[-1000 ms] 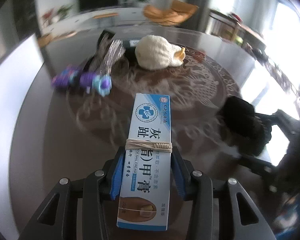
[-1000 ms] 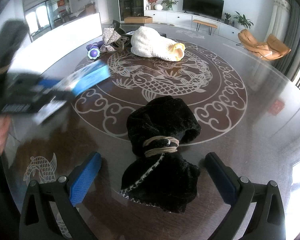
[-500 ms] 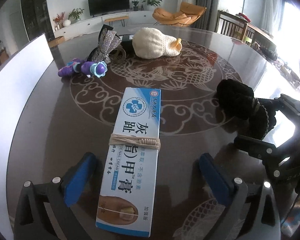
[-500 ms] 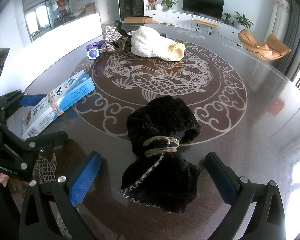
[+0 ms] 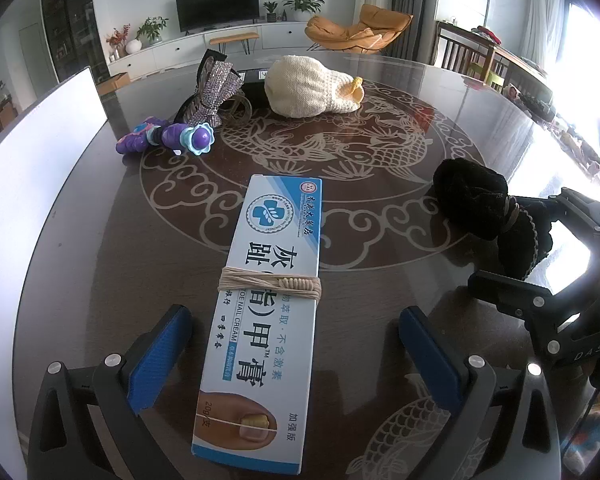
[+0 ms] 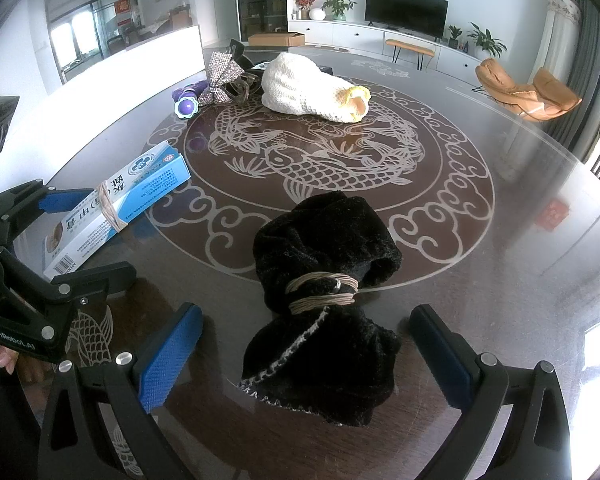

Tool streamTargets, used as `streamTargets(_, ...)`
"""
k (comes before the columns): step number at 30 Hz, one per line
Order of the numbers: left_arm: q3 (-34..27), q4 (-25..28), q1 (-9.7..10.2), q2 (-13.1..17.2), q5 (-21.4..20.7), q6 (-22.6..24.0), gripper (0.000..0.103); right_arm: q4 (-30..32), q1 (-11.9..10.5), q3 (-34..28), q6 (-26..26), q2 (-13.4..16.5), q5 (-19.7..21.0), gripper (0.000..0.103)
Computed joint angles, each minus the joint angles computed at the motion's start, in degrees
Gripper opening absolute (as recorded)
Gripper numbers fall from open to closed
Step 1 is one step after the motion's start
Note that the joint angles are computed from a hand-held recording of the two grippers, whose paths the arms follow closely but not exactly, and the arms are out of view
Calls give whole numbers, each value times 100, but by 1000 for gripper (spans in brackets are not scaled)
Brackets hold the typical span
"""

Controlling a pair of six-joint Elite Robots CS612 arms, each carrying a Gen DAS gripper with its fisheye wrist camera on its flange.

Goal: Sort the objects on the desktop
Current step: 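Lift the nail cream box off the table with the left tool, then carry the nail cream box and black bag into the box and open both tools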

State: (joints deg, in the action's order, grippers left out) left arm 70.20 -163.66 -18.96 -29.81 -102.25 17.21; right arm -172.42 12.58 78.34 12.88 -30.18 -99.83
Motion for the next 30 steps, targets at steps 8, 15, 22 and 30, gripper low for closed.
streamTargets(8,15,-8,1,-7,1,3,103,1,0,0,1,0,-2,103)
streamTargets(15,126,-81,44,-78,-7,36,96,155,-7,-38,14,-12,26,103)
streamTargets(22,271,-532,162,-100,-384,-344,43,524,-40,-154,323,-88,72,35)
streamTargets(30,555,-1429,393,-241,-962,-1325,43,-470,48,408,618,-410,167,34)
